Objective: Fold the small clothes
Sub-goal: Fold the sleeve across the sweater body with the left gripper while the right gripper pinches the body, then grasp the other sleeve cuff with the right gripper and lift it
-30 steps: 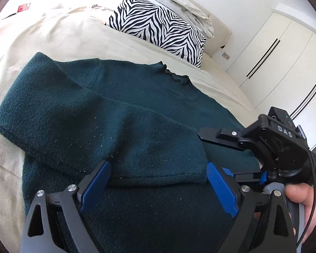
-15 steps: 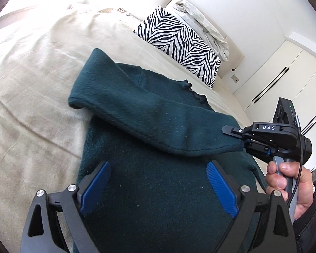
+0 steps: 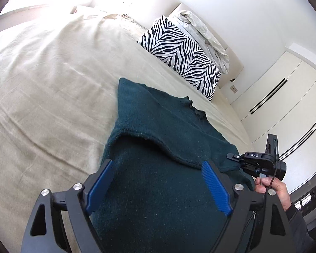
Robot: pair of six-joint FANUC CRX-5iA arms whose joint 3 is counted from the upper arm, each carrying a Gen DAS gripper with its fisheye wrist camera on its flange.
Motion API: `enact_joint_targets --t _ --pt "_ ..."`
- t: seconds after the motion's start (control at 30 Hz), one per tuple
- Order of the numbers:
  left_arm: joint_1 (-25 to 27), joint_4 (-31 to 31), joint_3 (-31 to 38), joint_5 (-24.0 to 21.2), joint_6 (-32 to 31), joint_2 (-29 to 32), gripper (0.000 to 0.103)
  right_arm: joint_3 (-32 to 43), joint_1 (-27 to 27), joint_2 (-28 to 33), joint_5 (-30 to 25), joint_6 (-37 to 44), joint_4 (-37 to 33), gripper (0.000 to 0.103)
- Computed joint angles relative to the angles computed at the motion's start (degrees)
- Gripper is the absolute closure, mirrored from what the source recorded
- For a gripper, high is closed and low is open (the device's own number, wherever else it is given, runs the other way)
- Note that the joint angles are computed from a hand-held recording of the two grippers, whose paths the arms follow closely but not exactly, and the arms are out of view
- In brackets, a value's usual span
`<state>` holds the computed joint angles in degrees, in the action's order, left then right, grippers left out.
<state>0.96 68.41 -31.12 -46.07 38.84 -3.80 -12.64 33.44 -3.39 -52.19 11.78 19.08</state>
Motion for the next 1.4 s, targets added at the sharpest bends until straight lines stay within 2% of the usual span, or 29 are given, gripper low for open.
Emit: enact_joint_targets --t 0.1,0.23,0.37,0.47,0.57,0.7,0.8,0.87,0.93,1.0,1.13,1.17,1.23,1.3,1.33,1.4 --pt "0.3 1.6 3.9 -0.6 0.3 2.9 0.028 -1.7 0.1 -0.2 1.4 -0.2 -0.4 0.096" --pt "0.4 2.0 12.4 -5.1 1.5 10.2 0.034 -2.9 -0.4 -1.0 2.2 -0.8 -0.9 0.096" --pt "0.8 0.7 22.9 -13.1 5.4 20.1 0.034 -3.6 -2.5 -1.5 4.8 0.8 -6.0 0.095" --pt "0.4 -2.0 29.3 -15.9 8.6 25.8 0.034 -6.0 -4.5 -3.2 10.2 0.2 -10.0 0.092" --pt "-0.1 -5.5 34.0 -16.4 11.4 30.0 0.034 -8.2 -5.7 -5.0 14.0 -1.0 -12.3 0.091" --pt "-0.8 -8.7 38.0 -16.0 13.3 33.5 0.042 -10.5 -2.9 -6.9 10.5 -10.6 -2.3 0.089" --pt "-1.4 -11.2 40.6 -15.8 13.7 34.3 0.039 -12.6 -0.5 -9.1 9.6 -17.9 5.5 0.089" --pt "-1.7 -11.6 42.4 -16.3 14.1 35.3 0.036 -13.5 0.5 -10.1 12.3 -19.4 8.8 0.089" --pt "-1.7 -10.8 42.5 -16.6 14.6 35.7 0.034 -11.9 0.5 -8.9 16.2 -14.4 5.1 0.089" --pt "-1.5 -10.1 40.8 -16.5 13.2 34.7 0.034 -9.5 0.0 -6.9 19.0 -7.0 -1.9 0.089" --pt "-0.2 -8.4 33.7 -17.8 7.7 30.0 0.034 -6.2 -0.8 -2.3 18.1 1.1 -12.7 0.089" --pt "0.2 -8.4 31.6 -18.0 6.3 28.3 0.034 -8.4 -0.7 -3.0 20.9 -0.5 -12.5 0.090" --pt "0.9 -9.0 27.4 -18.1 3.6 24.9 0.034 -15.1 -0.2 -6.1 29.4 -8.3 -7.5 0.090" --pt "1.6 -9.7 23.8 -17.2 1.9 21.4 0.032 -20.5 0.5 -9.0 33.3 -18.3 0.2 0.090" --pt "2.0 -9.8 22.6 -17.6 1.6 20.3 0.031 -22.8 1.1 -10.7 33.3 -23.1 4.9 0.089" --pt "2.9 -10.6 20.1 -17.5 1.5 17.4 0.030 -26.1 2.9 -14.6 29.6 -30.1 11.5 0.089"
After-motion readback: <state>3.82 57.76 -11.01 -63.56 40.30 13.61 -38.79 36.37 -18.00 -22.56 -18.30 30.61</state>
